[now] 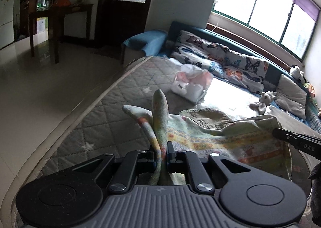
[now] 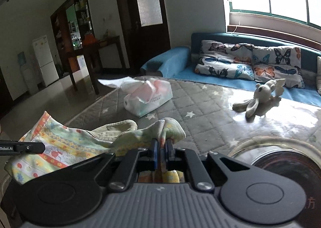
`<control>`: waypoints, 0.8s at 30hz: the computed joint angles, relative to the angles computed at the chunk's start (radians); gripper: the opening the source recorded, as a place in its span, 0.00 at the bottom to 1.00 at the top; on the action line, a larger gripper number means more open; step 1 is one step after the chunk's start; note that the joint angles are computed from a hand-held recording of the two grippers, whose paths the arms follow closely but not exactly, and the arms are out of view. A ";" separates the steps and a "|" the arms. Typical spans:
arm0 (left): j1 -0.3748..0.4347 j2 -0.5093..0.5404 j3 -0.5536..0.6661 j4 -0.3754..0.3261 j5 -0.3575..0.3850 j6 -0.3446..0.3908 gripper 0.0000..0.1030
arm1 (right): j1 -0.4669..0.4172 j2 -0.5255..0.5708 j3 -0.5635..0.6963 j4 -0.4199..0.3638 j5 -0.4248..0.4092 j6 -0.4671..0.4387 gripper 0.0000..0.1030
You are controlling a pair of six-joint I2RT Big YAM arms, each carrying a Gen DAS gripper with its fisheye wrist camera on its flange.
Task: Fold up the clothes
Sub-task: 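Lower the shirt onto the mattress and open both tools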
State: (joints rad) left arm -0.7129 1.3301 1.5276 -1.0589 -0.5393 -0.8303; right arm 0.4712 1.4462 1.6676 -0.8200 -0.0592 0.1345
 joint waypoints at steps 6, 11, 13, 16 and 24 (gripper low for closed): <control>0.024 -0.004 -0.030 -0.002 0.034 -0.016 0.09 | 0.013 0.029 0.013 -0.019 0.009 0.001 0.06; 0.038 -0.004 -0.049 -0.003 0.058 -0.029 0.09 | 0.016 0.050 0.021 -0.028 0.024 0.003 0.06; 0.041 -0.003 -0.053 -0.005 0.067 -0.036 0.09 | 0.015 0.053 0.025 -0.035 0.030 0.003 0.06; 0.043 0.001 -0.059 -0.010 0.078 -0.045 0.09 | 0.013 0.061 0.026 -0.039 0.038 0.008 0.06; 0.050 0.011 -0.061 -0.040 0.090 -0.054 0.18 | 0.010 0.096 0.059 -0.112 0.042 -0.010 0.13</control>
State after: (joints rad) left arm -0.6627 1.3415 1.4668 -1.0985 -0.4497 -0.8847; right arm 0.4815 1.5426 1.7261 -0.9321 -0.0171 0.1244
